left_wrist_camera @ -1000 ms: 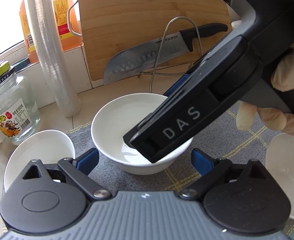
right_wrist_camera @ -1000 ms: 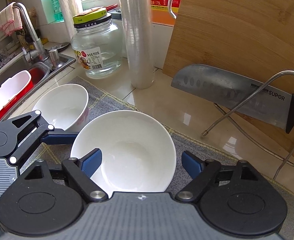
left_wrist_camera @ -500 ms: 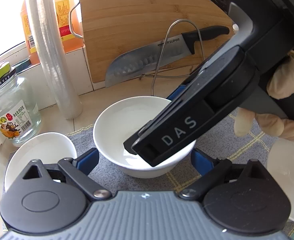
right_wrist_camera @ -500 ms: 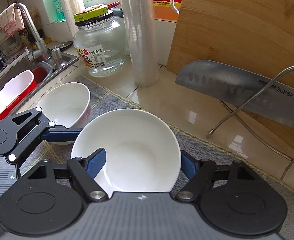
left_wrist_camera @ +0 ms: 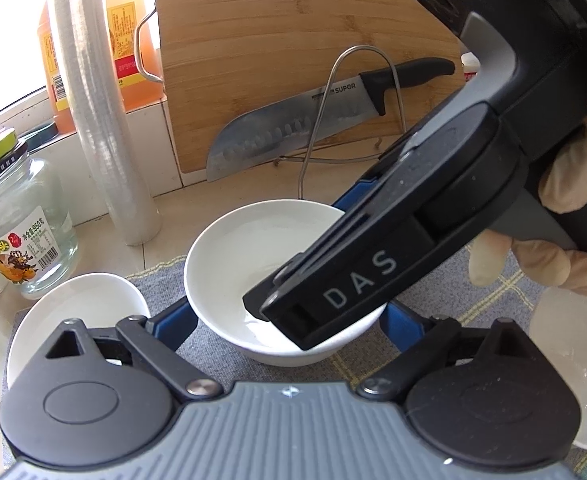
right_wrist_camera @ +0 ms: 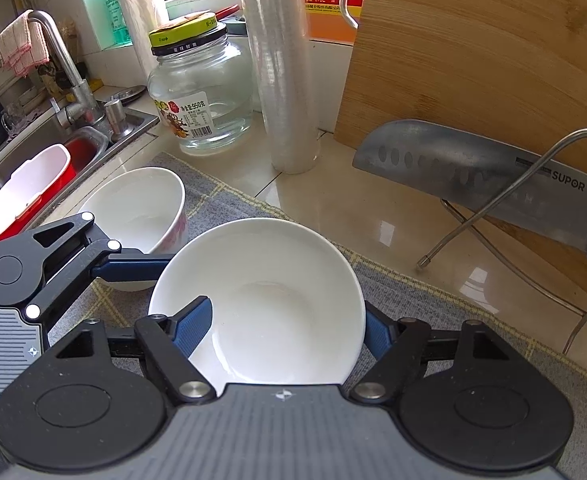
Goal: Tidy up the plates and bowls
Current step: 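Lift the bowl with the right tool and carry it over the placed bowl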
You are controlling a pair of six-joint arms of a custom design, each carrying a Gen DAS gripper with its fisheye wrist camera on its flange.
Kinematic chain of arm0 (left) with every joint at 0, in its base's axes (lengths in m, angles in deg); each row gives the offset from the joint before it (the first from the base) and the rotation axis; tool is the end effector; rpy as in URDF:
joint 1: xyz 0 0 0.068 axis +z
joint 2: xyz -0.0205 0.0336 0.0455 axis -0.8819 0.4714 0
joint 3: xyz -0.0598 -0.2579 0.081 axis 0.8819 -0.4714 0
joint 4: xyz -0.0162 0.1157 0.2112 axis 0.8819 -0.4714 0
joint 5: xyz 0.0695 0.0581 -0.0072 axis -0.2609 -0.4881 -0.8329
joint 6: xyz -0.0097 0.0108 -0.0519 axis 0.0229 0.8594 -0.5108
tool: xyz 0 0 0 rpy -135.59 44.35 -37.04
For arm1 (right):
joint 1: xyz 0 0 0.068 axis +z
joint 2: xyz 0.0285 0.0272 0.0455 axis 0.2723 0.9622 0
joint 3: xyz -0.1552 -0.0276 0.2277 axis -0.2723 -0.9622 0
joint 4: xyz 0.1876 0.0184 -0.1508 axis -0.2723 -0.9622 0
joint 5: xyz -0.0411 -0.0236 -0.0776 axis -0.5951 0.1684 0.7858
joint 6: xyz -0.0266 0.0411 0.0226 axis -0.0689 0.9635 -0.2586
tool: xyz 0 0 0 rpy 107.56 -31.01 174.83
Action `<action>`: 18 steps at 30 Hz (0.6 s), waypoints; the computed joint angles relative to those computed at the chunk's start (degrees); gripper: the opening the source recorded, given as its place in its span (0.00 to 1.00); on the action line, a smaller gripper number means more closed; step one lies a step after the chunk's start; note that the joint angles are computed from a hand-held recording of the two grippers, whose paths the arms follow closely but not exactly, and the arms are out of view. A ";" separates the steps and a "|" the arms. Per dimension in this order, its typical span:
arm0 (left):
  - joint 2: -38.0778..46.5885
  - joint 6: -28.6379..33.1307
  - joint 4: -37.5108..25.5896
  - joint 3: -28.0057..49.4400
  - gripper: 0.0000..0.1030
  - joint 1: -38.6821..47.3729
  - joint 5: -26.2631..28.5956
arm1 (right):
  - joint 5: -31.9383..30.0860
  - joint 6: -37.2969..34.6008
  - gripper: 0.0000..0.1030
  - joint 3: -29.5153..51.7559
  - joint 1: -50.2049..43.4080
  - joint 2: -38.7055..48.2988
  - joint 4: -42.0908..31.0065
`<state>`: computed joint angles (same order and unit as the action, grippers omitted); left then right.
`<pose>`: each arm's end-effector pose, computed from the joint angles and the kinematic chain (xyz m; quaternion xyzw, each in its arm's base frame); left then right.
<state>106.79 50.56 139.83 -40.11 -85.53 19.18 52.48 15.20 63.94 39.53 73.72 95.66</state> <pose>0.2671 -0.1147 0.0350 0.1787 0.8907 -0.0564 0.4142 0.3695 0.1710 0.0450 -0.2833 0.9075 0.1478 0.2726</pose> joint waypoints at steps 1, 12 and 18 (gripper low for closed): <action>0.00 0.08 0.14 -0.12 0.93 -0.10 -0.08 | 0.14 0.06 0.80 -0.10 0.07 -0.14 -0.05; -3.71 -0.06 1.47 -3.83 0.93 -1.15 0.20 | 0.23 0.30 0.80 -4.50 0.07 -4.49 0.40; -8.09 -0.61 0.89 -6.75 0.93 -2.71 -0.28 | -1.06 1.24 0.80 -8.43 -0.42 -8.76 0.53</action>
